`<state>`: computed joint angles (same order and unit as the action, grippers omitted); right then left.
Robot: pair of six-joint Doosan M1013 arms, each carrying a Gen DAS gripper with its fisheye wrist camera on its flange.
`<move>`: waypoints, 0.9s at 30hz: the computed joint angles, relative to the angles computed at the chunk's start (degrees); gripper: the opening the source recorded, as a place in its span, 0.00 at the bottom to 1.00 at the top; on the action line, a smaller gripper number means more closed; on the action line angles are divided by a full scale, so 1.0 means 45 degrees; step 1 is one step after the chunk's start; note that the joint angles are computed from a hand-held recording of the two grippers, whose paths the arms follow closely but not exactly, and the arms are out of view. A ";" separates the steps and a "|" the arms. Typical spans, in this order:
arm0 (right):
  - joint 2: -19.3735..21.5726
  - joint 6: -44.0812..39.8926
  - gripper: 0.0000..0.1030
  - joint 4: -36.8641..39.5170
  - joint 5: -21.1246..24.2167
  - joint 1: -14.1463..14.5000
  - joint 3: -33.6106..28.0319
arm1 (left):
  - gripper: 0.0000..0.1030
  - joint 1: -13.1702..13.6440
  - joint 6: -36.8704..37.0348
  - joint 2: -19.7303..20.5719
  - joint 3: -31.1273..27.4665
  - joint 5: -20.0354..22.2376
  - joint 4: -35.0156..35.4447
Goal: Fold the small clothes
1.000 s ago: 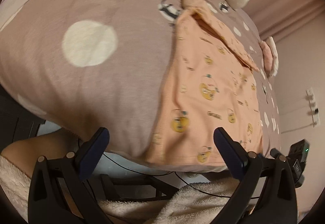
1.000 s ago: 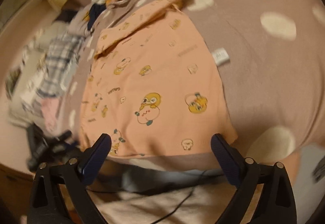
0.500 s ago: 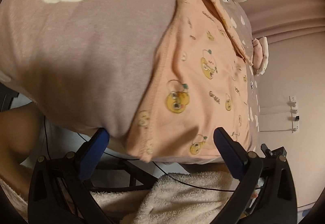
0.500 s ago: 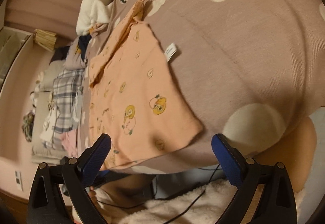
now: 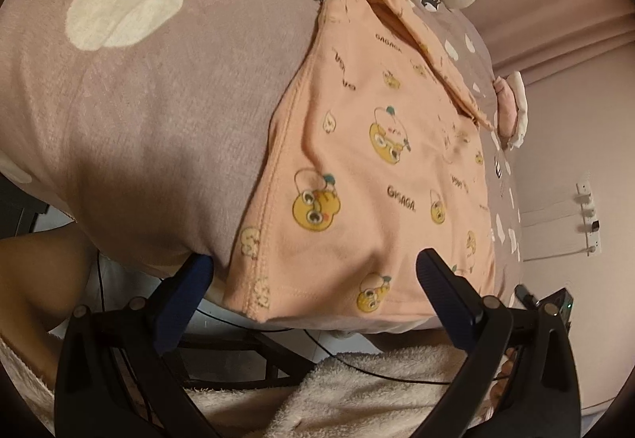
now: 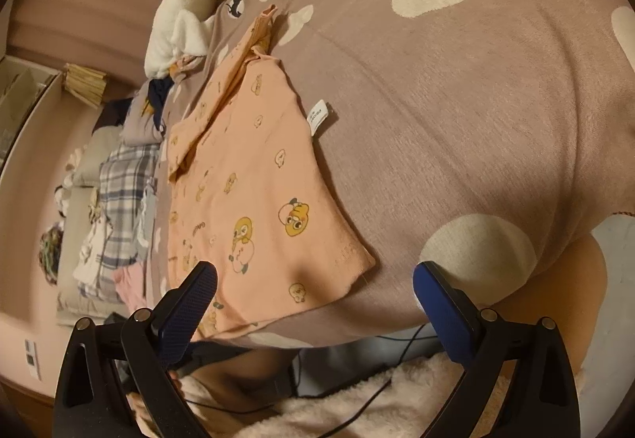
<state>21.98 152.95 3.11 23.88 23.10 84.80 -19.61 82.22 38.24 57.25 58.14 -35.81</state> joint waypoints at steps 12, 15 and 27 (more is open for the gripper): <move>0.0057 0.0771 0.96 -0.1183 0.1250 0.0161 -0.0283 | 0.98 0.0117 0.1336 -0.0486 0.0718 -0.1468 -0.1700; -0.0021 0.0582 0.96 -0.0711 0.0857 0.0093 -0.0045 | 0.96 0.0130 0.1391 -0.0313 0.0513 -0.1131 -0.2019; -0.0043 -0.0049 0.88 -0.0547 -0.1141 0.0115 0.0125 | 0.82 0.0072 0.1004 -0.0185 0.0326 -0.0883 -0.1512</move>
